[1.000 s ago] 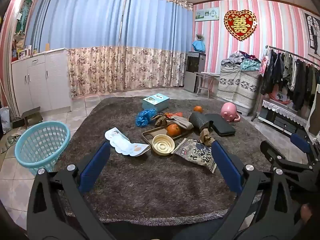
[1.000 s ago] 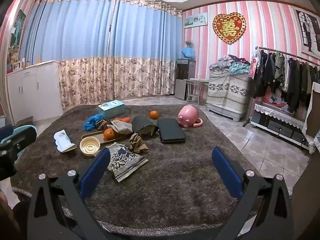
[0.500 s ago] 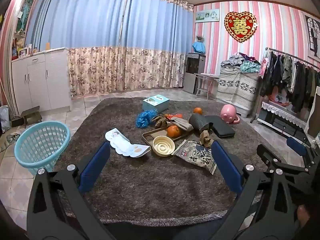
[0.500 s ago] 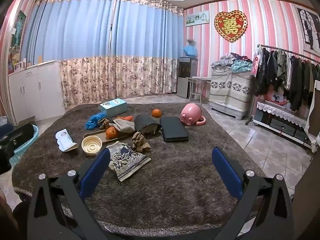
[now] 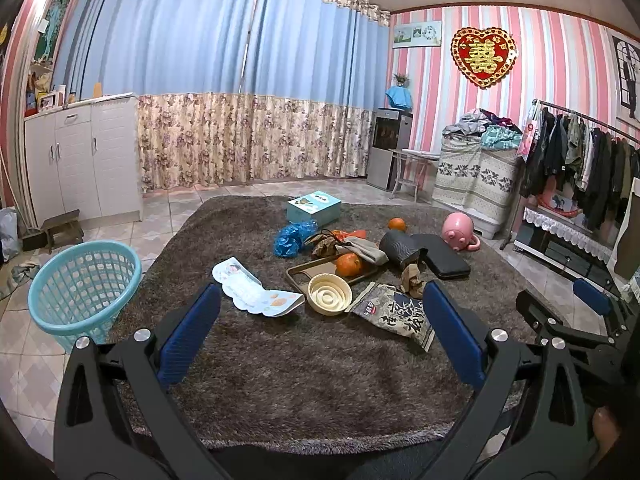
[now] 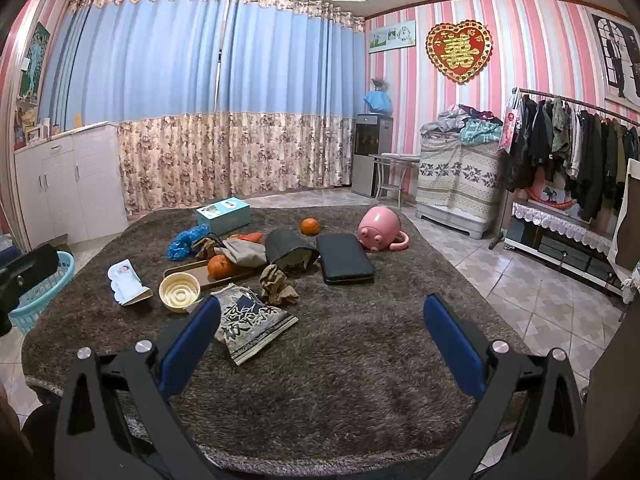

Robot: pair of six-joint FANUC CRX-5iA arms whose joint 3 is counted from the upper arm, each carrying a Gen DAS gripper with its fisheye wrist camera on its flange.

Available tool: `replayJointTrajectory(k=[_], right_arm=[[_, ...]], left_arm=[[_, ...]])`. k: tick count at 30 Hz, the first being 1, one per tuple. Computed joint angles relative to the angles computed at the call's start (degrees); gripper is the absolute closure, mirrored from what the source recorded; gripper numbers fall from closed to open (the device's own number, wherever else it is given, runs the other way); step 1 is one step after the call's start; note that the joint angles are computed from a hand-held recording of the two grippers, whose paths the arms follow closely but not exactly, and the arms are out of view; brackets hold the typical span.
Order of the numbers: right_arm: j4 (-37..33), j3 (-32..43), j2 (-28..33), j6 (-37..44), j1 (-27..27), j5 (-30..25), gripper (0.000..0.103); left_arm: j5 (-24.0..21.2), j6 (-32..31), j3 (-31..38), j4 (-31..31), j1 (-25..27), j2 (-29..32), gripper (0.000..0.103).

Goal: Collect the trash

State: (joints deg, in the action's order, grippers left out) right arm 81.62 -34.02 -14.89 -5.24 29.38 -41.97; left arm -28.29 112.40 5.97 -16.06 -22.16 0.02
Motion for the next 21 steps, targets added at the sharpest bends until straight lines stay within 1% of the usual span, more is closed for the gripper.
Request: replayJointTrajectory(k=[6,21], right_arm=[[-0.3,0.0,-0.2,0.3,0.1,-0.1,0.004],[0.4,-0.5,-0.6,-0.2,-0.2,0.1,0.004]], left_arm=[[-0.2,1.5,0.5,-1.2,-0.2,0.2,0.005],[0.1,0.9,0.1,-0.4,0.2,0.0,0.005]])
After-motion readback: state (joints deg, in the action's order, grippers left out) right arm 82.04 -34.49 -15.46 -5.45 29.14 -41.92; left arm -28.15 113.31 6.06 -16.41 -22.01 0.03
